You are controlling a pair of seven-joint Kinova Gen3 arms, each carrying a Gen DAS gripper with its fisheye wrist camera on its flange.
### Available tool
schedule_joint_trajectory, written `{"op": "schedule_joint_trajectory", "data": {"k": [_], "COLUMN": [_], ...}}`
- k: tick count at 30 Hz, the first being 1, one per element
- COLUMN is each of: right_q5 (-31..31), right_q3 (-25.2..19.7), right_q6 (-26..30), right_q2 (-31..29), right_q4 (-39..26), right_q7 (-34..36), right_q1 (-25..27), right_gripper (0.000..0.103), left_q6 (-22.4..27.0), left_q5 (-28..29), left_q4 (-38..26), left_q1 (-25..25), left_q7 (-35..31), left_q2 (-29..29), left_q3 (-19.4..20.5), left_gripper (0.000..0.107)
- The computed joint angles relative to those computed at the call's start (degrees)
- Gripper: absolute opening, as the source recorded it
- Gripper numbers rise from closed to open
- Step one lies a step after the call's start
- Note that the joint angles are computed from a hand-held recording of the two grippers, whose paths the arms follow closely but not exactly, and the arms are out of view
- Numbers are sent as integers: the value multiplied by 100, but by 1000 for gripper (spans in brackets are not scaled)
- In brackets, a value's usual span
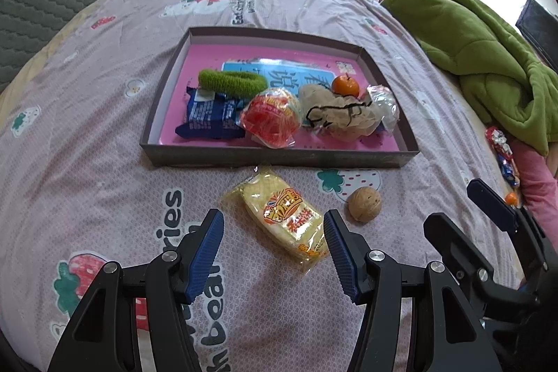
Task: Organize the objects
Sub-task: 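Move right tool to walnut while left tool approaches yellow bread packet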
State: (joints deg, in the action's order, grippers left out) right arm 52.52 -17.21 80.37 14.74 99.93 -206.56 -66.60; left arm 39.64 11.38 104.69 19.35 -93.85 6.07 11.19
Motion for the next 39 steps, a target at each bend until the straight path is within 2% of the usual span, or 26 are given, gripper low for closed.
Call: {"op": "schedule_joint_trajectory", "data": {"k": [11, 24, 39], "right_q5": [-126, -221, -231], "right_q3": [69, 207, 330], "right_q6": [-455, -878, -1190], "right_q2": [88, 196, 347], "right_q4": [211, 377, 446], "right_q7": [-23, -6, 22], "right_q1": [158, 268, 412], "right_gripper": [70, 70, 70], "left_q6": [189, 444, 427], "left_q5": [186, 763, 125], "left_q4": [-181, -390, -742], "left_q1": [-55, -240, 208], "left_q7": [102, 291, 1638], "left_q2": [356, 706, 1142], "left_q3": [-4, 8, -88], "left_gripper": [61, 61, 61]}}
